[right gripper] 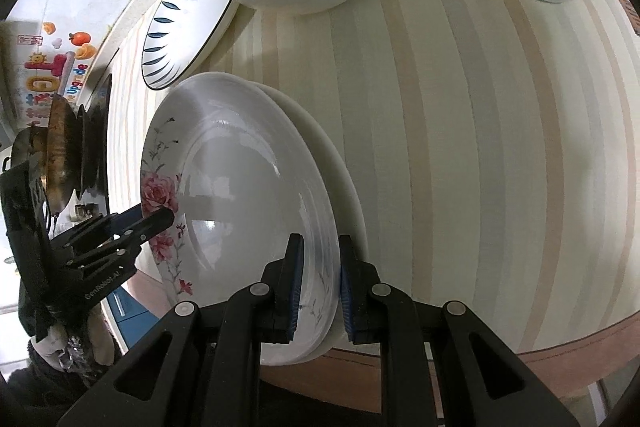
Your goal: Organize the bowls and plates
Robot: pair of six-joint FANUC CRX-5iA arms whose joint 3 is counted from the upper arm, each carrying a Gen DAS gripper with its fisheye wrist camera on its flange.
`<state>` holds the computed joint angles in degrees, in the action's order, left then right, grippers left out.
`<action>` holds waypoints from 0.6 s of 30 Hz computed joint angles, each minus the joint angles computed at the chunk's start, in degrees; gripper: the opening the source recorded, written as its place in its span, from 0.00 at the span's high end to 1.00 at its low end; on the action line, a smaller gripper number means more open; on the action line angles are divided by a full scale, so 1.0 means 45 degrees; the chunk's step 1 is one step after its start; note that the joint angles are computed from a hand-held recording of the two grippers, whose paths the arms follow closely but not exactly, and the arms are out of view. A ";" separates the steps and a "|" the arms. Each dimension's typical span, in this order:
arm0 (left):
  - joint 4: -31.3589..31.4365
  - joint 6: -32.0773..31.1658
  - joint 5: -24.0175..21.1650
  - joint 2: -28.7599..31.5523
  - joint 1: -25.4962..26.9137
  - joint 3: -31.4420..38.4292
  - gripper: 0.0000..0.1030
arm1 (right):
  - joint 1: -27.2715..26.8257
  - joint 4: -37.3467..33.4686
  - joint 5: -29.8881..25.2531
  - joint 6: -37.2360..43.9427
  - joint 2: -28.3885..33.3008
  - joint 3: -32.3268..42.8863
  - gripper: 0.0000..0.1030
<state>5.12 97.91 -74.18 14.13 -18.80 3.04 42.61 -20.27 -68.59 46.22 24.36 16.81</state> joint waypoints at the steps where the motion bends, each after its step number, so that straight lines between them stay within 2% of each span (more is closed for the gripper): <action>1: -0.0022 -0.0004 0.0015 0.0025 -0.0010 0.0004 0.72 | 0.0004 0.0016 -0.0133 -0.0029 0.0045 0.0096 0.82; 10: 0.0182 -0.0139 -0.0108 0.0005 0.0312 -0.0073 0.72 | 0.0147 0.0400 -0.2073 -0.0141 0.0714 0.1546 0.82; 11: 0.0215 -0.0145 -0.0121 -0.0041 0.0403 -0.0073 0.72 | 0.0174 0.0553 -0.2380 -0.0180 0.0804 0.1759 0.79; 18: 0.0753 0.0428 0.0024 -0.0489 0.1665 0.0306 0.71 | -0.0021 0.1484 -0.3312 0.0141 0.1300 0.3825 0.79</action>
